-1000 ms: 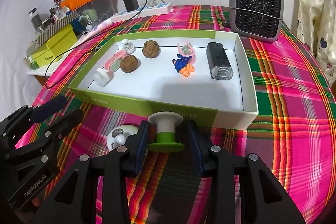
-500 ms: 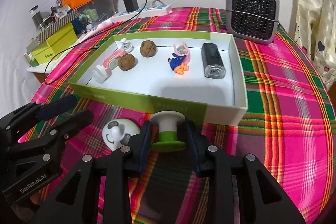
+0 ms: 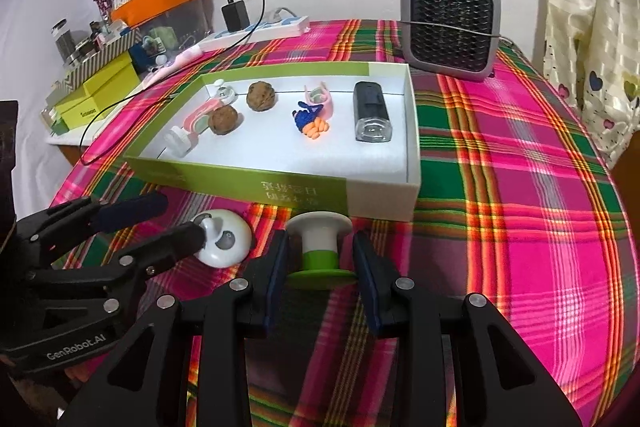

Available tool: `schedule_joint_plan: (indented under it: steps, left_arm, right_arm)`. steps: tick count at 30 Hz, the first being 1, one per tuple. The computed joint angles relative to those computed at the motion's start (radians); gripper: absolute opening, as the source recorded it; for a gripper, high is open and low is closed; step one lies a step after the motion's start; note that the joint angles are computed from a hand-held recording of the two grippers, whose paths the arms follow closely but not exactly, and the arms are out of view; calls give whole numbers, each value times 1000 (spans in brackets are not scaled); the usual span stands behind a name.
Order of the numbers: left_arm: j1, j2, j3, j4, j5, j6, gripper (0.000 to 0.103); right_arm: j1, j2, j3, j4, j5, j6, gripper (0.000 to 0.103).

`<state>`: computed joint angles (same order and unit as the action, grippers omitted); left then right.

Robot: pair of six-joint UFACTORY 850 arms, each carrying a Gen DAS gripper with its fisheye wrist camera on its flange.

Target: Organize objects

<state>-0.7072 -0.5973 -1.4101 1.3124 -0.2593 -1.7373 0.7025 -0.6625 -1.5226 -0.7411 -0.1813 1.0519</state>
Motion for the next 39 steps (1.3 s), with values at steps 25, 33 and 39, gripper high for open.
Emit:
schedule_joint_plan:
  steps: [25,33,39]
  left_arm:
    - [18,-52,-69,-331,49,303,41]
    - [15,-50,-68,-318,56,299,34]
    - [13,-47,-64,-274,56,256,32]
  right_arm:
    - [-6,7,16,42,26,-40,35]
    - [-5,5,13,41,26,-42,35]
    - [-3,6,13,57,23,-61,35]
